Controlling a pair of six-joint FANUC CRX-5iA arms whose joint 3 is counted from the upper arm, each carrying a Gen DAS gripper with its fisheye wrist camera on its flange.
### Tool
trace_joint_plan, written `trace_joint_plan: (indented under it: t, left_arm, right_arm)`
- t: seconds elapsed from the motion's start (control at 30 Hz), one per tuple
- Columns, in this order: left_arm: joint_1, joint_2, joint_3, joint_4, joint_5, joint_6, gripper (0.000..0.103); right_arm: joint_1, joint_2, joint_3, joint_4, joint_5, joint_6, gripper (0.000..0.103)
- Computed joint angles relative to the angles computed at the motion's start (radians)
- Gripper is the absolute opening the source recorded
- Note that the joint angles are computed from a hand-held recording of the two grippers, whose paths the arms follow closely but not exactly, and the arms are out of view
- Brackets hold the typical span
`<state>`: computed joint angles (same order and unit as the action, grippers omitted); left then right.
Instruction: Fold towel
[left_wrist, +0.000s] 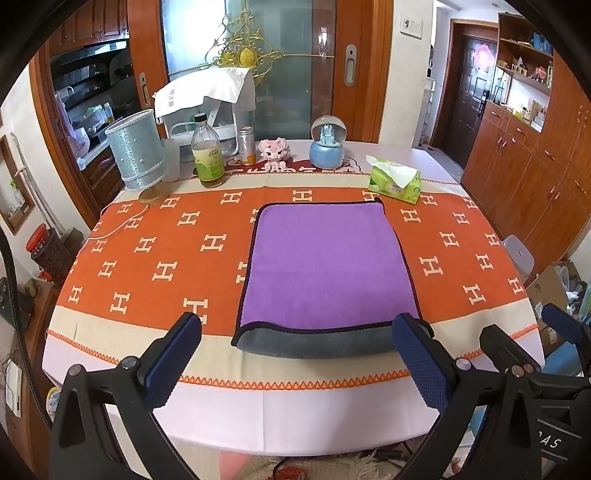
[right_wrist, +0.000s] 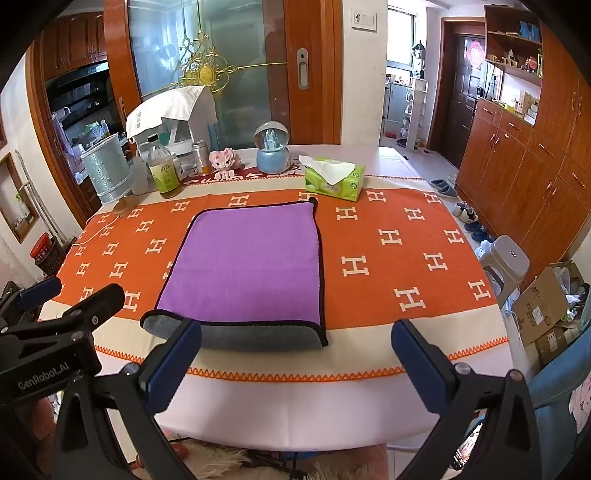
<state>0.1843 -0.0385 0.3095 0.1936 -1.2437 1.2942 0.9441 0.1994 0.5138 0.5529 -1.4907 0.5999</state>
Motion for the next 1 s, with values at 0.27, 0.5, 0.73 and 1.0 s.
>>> trace_joint_plan:
  t: [0.27,0.5,0.73,1.0]
  left_arm:
    - [0.003,-0.001,-0.002,0.005,0.001,-0.002,0.102]
    - [0.000,0.002,0.002,-0.001,-0.005,-0.001,0.102]
    - [0.000,0.002,0.006,-0.006,-0.009,0.000,0.102]
    - [0.006,-0.011,-0.021,-0.004,0.009,-0.013,0.102]
  right_arm:
    - [-0.002,0.004,0.008,-0.004,-0.004,0.003,0.103]
    - [-0.003,0.006,0.008,-0.004,-0.002,0.003,0.103]
    - [-0.004,0.005,0.009,-0.003,-0.001,0.004,0.103]
    - [-0.004,0.002,0.004,-0.004,0.003,0.003,0.103]
